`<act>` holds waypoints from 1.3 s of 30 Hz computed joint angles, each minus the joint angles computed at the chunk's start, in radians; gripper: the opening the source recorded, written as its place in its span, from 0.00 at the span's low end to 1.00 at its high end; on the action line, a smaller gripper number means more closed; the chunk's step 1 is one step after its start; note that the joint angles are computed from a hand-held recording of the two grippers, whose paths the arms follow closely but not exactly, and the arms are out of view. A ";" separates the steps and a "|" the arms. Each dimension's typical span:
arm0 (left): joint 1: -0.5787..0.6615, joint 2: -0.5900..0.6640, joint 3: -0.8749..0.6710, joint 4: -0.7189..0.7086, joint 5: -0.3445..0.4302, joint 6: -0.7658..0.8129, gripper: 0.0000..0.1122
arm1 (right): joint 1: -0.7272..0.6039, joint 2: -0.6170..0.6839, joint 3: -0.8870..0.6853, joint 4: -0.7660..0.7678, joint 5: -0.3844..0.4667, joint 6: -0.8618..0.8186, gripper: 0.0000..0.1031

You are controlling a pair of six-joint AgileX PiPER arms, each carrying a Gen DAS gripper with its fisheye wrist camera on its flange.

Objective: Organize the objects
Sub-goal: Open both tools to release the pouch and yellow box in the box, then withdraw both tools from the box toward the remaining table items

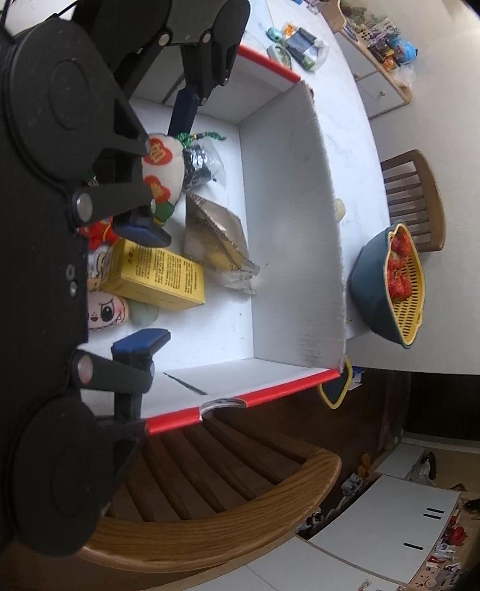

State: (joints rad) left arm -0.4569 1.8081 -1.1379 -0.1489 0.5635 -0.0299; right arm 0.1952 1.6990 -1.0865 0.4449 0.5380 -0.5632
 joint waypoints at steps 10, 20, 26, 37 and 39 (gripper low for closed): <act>0.008 -0.181 0.134 -0.072 -0.098 0.003 0.61 | -0.024 -0.128 0.066 0.115 0.030 -0.094 0.60; 0.049 -0.378 0.222 -0.067 -0.125 0.012 0.68 | 0.044 -0.276 0.130 0.092 0.005 0.000 0.71; 0.117 -0.496 0.287 -0.122 -0.115 0.094 0.71 | 0.118 -0.322 0.152 0.022 -0.028 0.148 0.76; 0.376 -0.646 0.362 -0.343 0.000 0.387 0.74 | 0.319 -0.370 0.177 -0.300 -0.128 0.616 0.91; 0.446 -0.671 0.373 -0.397 0.037 0.468 0.77 | 0.365 -0.378 0.182 -0.393 -0.147 0.734 0.93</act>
State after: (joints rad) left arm -0.0113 1.1374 -0.7646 -0.5456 0.6004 0.4377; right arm 0.5607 1.3213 -0.9048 0.0519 0.3913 0.1710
